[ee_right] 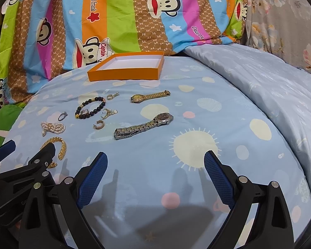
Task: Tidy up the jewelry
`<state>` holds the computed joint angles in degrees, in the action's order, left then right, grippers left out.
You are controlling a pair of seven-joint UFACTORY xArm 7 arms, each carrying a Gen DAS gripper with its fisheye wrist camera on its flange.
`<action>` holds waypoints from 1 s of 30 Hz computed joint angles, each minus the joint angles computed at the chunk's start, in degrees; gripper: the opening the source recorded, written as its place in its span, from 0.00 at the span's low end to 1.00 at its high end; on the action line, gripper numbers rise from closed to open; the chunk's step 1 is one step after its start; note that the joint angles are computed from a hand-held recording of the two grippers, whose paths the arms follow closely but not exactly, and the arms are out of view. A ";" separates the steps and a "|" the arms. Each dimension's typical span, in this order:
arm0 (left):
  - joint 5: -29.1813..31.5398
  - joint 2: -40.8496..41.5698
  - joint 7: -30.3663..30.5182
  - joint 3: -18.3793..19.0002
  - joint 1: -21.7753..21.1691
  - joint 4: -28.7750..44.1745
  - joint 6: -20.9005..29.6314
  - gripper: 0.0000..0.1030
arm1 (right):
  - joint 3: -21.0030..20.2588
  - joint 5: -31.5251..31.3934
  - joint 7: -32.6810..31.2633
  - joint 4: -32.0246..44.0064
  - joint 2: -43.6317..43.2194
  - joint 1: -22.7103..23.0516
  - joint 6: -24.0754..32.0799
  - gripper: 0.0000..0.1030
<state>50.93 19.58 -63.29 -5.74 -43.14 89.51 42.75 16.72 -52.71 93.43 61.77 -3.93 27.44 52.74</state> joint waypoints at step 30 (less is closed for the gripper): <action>-0.38 0.14 0.13 0.05 0.00 -0.01 -0.11 0.93 | -0.33 0.16 0.25 -0.14 0.60 0.25 -0.50 0.90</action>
